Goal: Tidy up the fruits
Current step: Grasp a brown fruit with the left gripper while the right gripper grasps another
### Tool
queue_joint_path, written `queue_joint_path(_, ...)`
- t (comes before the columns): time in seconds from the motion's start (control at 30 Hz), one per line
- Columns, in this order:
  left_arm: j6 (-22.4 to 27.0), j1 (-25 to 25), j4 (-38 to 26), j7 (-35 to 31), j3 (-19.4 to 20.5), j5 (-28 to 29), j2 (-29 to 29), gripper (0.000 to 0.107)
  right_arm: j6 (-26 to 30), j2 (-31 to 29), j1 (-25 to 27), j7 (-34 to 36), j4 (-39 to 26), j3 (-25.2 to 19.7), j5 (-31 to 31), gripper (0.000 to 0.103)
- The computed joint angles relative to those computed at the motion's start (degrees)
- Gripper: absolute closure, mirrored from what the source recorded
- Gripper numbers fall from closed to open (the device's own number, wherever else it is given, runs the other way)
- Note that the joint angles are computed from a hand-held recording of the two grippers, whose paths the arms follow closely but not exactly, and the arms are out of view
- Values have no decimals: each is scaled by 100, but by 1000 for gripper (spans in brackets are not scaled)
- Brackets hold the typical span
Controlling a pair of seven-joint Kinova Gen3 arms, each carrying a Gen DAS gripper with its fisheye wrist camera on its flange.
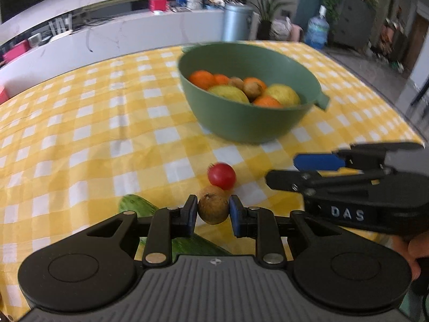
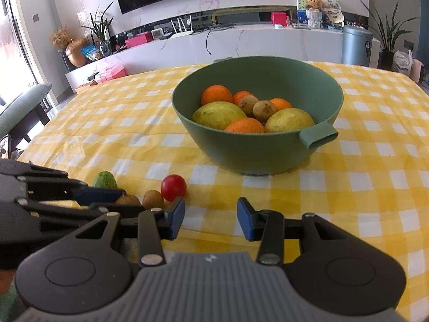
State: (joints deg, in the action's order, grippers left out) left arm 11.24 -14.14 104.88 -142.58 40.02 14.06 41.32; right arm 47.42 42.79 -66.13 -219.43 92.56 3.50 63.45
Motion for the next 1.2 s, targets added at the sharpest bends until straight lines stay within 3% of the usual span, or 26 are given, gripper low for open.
queue_joint_path(0.27,-354,-128,30,490,46,7,-23,80,-48,143,-20,418,-195,-28,172,64)
queue_joint_path(0.47,-350,-179,-11,822,11,-114,-60,80,-317,355,-59,1126,-460,3,395,75)
queue_joint_path(0.6,-387,-294,-52,1047,87,-168,-18,80,-520,408,-56,1224,-504,90,337,83)
queue_joint_path(0.9,-281,-181,-171,1247,-39,-304,13,80,-696,488,-56,1262,-586,294,149,83)
queue_joint_path(1.2,-208,-67,-220,1243,-139,-340,21,80,-608,650,-54,1746,-870,385,-247,84)
